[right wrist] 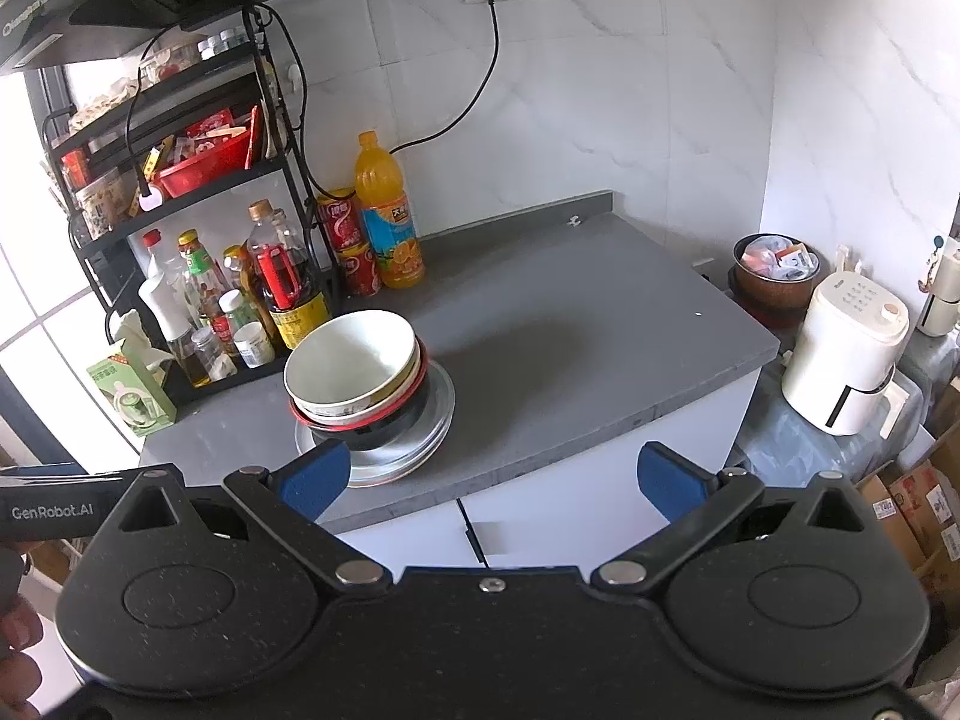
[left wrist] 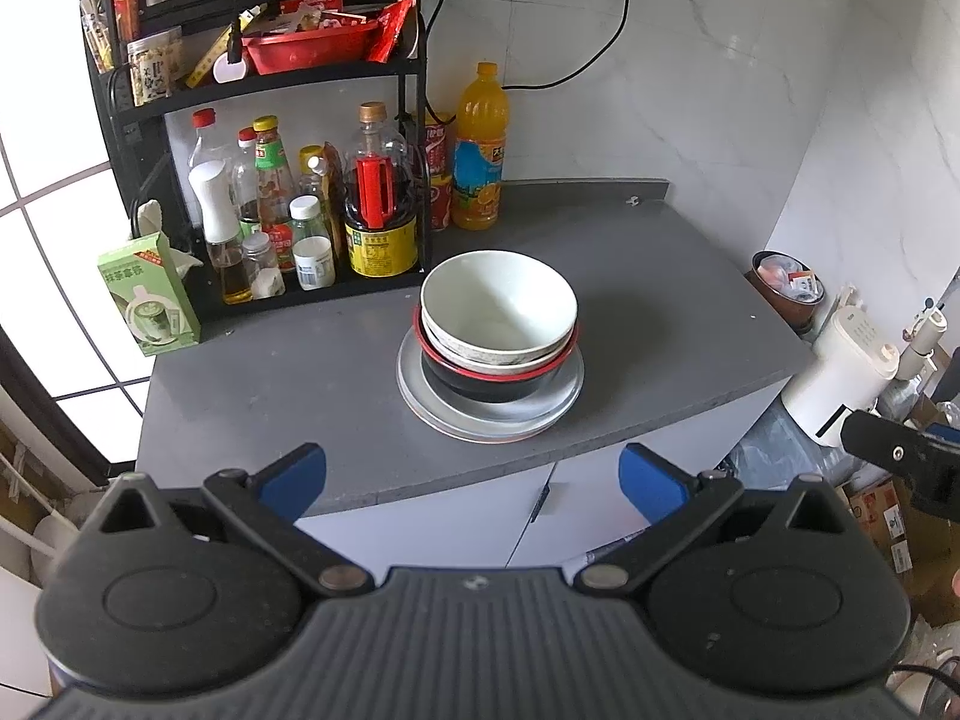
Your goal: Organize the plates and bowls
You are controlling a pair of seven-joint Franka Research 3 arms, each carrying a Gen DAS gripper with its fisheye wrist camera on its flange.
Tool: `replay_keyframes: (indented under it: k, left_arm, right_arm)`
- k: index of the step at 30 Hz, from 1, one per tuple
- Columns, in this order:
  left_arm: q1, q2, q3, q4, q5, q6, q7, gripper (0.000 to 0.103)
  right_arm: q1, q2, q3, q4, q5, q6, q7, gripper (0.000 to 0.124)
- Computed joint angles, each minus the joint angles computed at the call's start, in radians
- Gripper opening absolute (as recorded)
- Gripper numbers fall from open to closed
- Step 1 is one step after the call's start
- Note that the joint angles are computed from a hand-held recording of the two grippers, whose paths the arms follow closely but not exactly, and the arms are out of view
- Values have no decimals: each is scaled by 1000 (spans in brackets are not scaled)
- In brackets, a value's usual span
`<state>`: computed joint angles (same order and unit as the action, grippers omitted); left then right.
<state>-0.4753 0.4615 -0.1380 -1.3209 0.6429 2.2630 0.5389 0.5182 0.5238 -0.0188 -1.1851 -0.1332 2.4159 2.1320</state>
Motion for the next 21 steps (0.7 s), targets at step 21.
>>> replay_keyframes:
  k: [21]
  left_arm:
    - [1, 4, 0, 5, -7, -13, 4, 103]
  right_arm:
    - [-2, 0, 1, -1, 9, -8, -5, 103]
